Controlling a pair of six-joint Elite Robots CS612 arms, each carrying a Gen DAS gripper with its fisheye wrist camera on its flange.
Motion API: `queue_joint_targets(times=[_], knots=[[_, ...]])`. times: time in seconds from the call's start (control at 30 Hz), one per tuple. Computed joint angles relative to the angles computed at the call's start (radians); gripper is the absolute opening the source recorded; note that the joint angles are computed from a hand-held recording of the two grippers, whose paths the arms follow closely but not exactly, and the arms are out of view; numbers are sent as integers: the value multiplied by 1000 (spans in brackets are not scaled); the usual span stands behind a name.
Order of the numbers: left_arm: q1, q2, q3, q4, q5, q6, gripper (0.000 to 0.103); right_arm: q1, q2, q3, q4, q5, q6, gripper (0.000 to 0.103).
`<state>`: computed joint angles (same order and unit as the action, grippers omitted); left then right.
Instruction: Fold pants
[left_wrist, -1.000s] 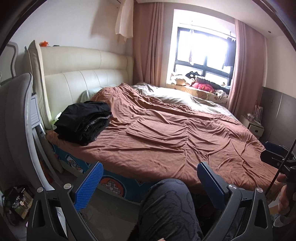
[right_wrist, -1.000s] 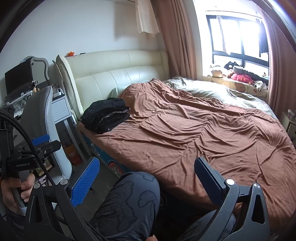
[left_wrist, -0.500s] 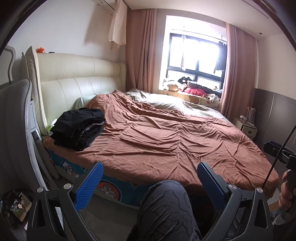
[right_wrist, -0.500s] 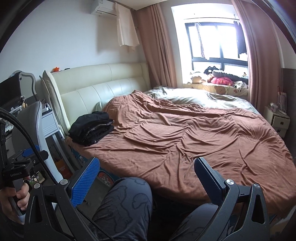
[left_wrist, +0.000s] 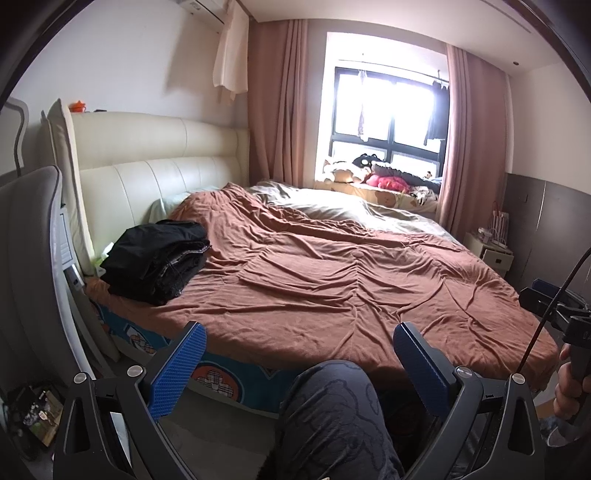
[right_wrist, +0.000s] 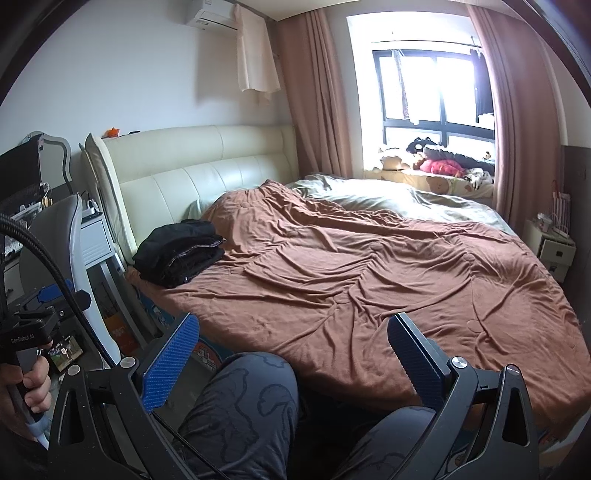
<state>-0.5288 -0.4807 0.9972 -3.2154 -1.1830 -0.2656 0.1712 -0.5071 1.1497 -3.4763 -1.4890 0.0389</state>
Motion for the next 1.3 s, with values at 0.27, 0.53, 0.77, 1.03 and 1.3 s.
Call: queue_joint_targets(times=[0.27,0.53,0.77,1.03,1.3], knots=[[2,-3,5,-1,-8,-9,102,-2,-2,0,14,-5,6,103],[-1,-4,7,-2,-20,-9,102,-2,-7,3,19,-26,6,103],[-1,-5,5,7,-19,-14,102,0,-8,9,8,-43,0,103],[-2,-9,11,12,-19,-20,102,1,-10,14,5,-47,1,103],[-1,-10,14,8,-21,-19,102,1,-11,14,9,-50,-5,103]])
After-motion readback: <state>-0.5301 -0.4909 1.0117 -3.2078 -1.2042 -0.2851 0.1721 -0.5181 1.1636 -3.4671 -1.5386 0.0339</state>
